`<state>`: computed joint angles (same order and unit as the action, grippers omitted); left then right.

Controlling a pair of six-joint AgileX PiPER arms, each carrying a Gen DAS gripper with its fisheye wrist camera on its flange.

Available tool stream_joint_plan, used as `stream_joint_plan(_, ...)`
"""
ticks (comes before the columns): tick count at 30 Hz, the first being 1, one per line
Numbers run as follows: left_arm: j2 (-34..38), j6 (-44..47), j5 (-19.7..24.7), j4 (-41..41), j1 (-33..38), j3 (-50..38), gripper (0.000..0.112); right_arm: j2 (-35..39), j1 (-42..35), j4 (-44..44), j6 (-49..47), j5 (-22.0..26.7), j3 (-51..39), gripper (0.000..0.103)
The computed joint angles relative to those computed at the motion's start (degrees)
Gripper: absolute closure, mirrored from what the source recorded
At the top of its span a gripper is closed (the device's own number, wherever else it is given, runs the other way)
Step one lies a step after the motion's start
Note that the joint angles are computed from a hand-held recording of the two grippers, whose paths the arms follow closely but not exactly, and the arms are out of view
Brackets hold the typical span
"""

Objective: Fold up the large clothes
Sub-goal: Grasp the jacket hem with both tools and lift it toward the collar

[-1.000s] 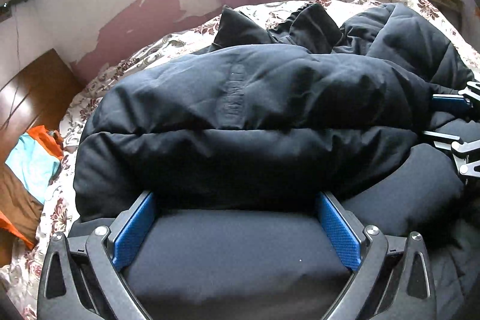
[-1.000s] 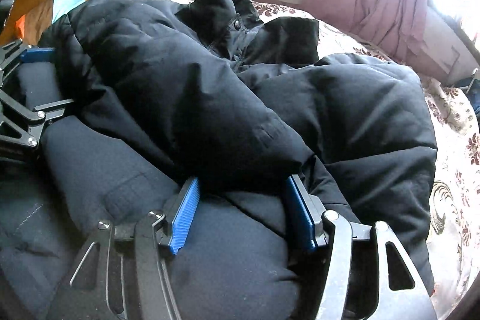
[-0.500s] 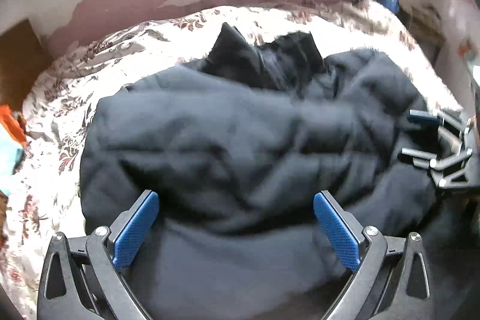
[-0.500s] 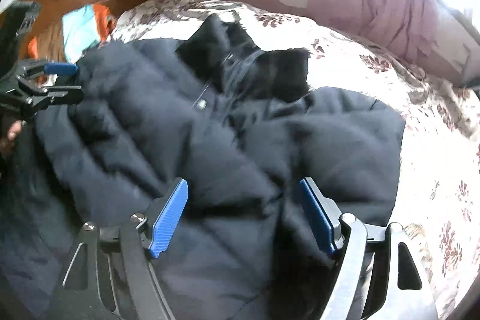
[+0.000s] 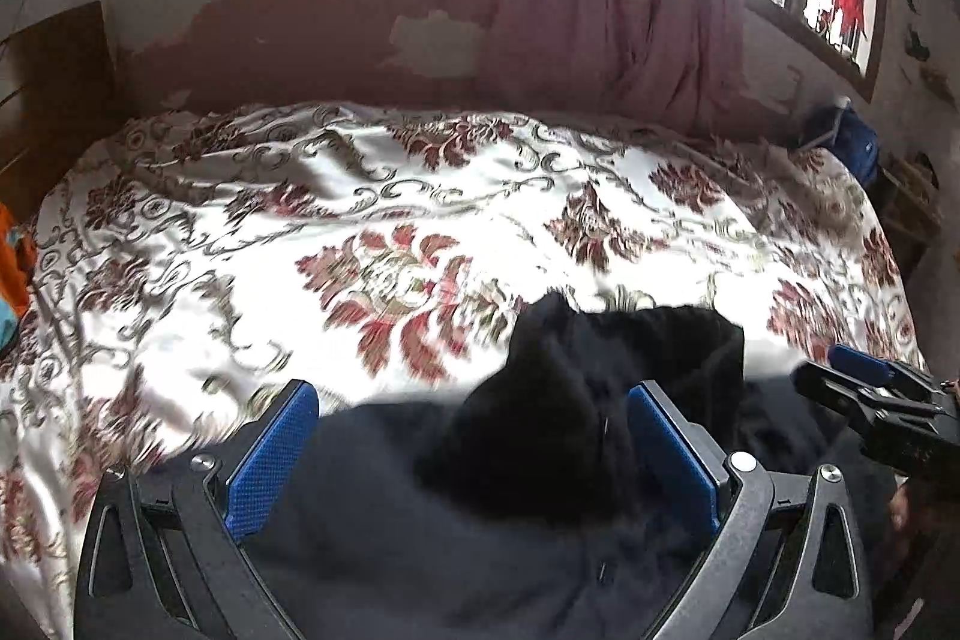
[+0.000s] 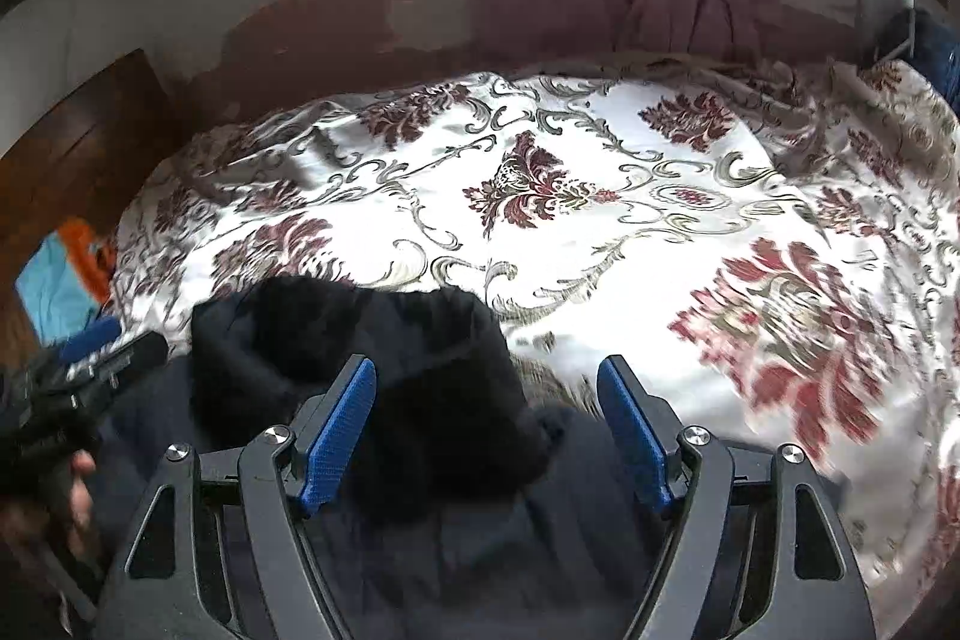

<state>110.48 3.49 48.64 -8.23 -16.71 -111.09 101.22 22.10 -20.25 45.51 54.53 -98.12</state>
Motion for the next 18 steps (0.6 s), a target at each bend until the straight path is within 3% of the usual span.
stream_joint_plan(3,5.34,-6.73,2.58,7.02,-2.35,-6.96,0.01,6.96,-1.09,2.2,-2.89,3.96,-6.98,0.042)
stream_joint_plan(5,7.5,-9.39,2.1,11.31,-3.57,-8.79,0.025,9.92,-0.77,0.9,-2.87,5.46,-9.41,0.052)
stream_joint_plan(7,8.49,-9.62,1.33,13.46,-4.33,-9.24,0.056,9.68,-1.1,1.59,-2.17,2.25,-7.39,0.071)
stream_joint_plan(8,8.89,-8.58,0.88,13.11,-4.51,-8.99,0.065,8.72,-0.82,1.11,-1.14,0.27,-5.4,0.084)
stream_joint_plan(10,7.35,-4.5,-1.07,8.5,-3.8,-5.96,0.105,6.63,1.06,-2.92,1.13,-0.8,-2.71,0.09)
stream_joint_plan(13,3.21,-0.18,-4.56,4.5,-3.02,-0.24,0.106,0.5,3.46,-7.66,1.44,-1.66,3.54,0.093)
stream_joint_plan(18,-3.72,9.74,-2.94,-2.37,0.56,6.24,0.107,-9.62,4.63,-7.19,-2.85,-1.21,12.21,0.098)
